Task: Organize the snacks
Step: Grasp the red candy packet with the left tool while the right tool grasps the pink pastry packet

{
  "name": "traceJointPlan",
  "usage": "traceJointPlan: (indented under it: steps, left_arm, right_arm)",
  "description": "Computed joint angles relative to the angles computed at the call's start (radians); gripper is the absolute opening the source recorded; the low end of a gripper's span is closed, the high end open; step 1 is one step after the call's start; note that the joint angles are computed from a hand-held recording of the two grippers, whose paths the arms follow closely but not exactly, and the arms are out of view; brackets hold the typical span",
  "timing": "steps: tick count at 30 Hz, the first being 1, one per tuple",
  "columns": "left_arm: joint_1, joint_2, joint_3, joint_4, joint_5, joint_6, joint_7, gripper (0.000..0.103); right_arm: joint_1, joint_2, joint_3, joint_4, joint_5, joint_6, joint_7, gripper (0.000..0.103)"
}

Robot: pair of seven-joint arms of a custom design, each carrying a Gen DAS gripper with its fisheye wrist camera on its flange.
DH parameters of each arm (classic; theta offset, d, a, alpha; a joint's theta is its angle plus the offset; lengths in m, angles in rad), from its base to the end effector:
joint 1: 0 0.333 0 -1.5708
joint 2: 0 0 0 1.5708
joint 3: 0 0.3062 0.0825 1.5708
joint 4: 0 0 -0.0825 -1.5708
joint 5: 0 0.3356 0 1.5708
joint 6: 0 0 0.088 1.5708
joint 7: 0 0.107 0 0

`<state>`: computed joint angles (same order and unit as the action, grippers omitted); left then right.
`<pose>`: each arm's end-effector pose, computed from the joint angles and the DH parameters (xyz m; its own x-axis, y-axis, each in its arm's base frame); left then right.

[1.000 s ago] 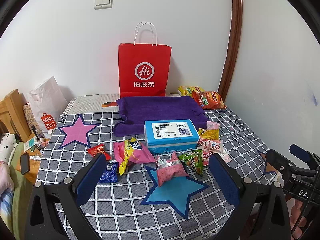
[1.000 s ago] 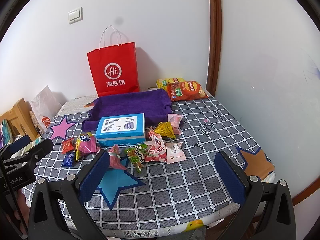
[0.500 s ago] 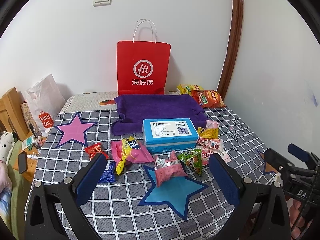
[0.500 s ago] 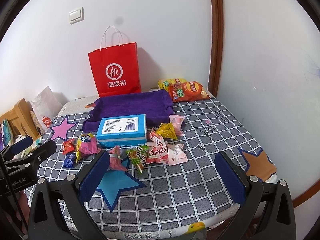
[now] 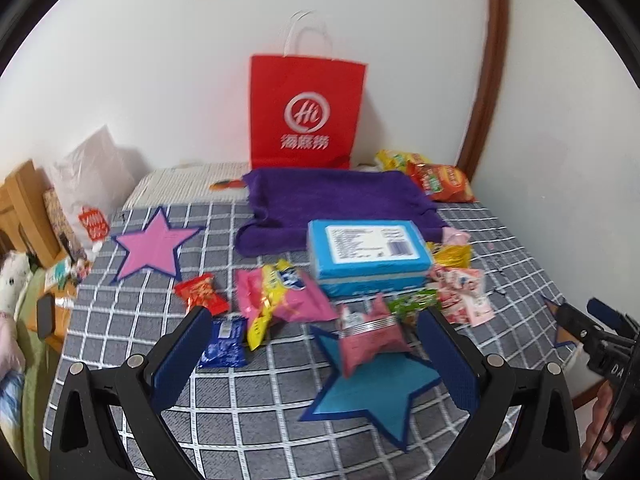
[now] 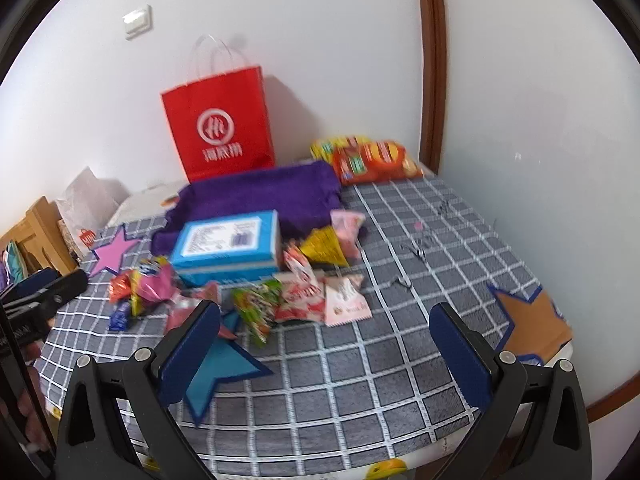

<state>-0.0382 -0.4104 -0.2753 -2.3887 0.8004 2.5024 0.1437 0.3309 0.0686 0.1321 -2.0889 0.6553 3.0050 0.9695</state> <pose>0.4004 -0.1479 0.5313 0.4957 -0.8632 0.0959 -0.5363 -0.3911 -0.7480 0.5202 0.2083 0.4983 0.4725 -0.8756 -0.1000 -0.6000 -0.2365 -0.7642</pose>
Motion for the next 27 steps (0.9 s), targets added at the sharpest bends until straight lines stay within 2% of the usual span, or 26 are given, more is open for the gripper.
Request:
traceJointPlan:
  steps: [3, 6, 9, 11, 14, 17, 22, 24, 27]
  left_arm:
    - [0.013, 0.004, 0.037, -0.042, -0.019, 0.052, -0.001, 0.095]
    - [0.034, 0.013, 0.051, -0.068, -0.023, 0.083, -0.001, 0.091]
    - [0.056, 0.023, 0.060, -0.087, -0.028, 0.094, 0.007, 0.091]
    - [0.069, 0.026, 0.064, -0.097, -0.031, 0.096, 0.006, 0.091]
    - [0.089, 0.023, 0.079, -0.122, -0.036, 0.116, -0.001, 0.091]
    - [0.104, 0.016, 0.088, -0.142, -0.051, 0.115, 0.008, 0.091]
    - [0.134, 0.003, 0.095, -0.178, -0.053, 0.130, 0.004, 0.091]
    - [0.148, 0.006, 0.095, -0.184, -0.049, 0.138, -0.002, 0.091]
    - [0.158, 0.018, 0.100, -0.186, -0.052, 0.144, 0.004, 0.091]
  right_arm:
    - [-0.010, 0.057, -0.016, 0.036, -0.037, -0.008, 0.042, 0.095]
    - [-0.030, 0.118, -0.012, 0.088, -0.057, -0.040, 0.051, 0.091]
    - [-0.025, 0.182, -0.025, 0.135, -0.131, -0.044, 0.094, 0.088]
    - [-0.041, 0.228, -0.006, 0.177, -0.140, -0.050, 0.086, 0.087]
    - [-0.058, 0.304, 0.012, 0.266, -0.155, -0.110, 0.082, 0.079]
    - [-0.044, 0.378, 0.000, 0.358, -0.202, -0.175, 0.116, 0.070]
    - [-0.008, 0.473, -0.032, 0.462, -0.290, -0.202, 0.169, 0.065]
    - [-0.015, 0.501, -0.021, 0.494, -0.303, -0.218, 0.165, 0.064]
    - [-0.017, 0.522, -0.014, 0.500, -0.309, -0.179, 0.156, 0.063]
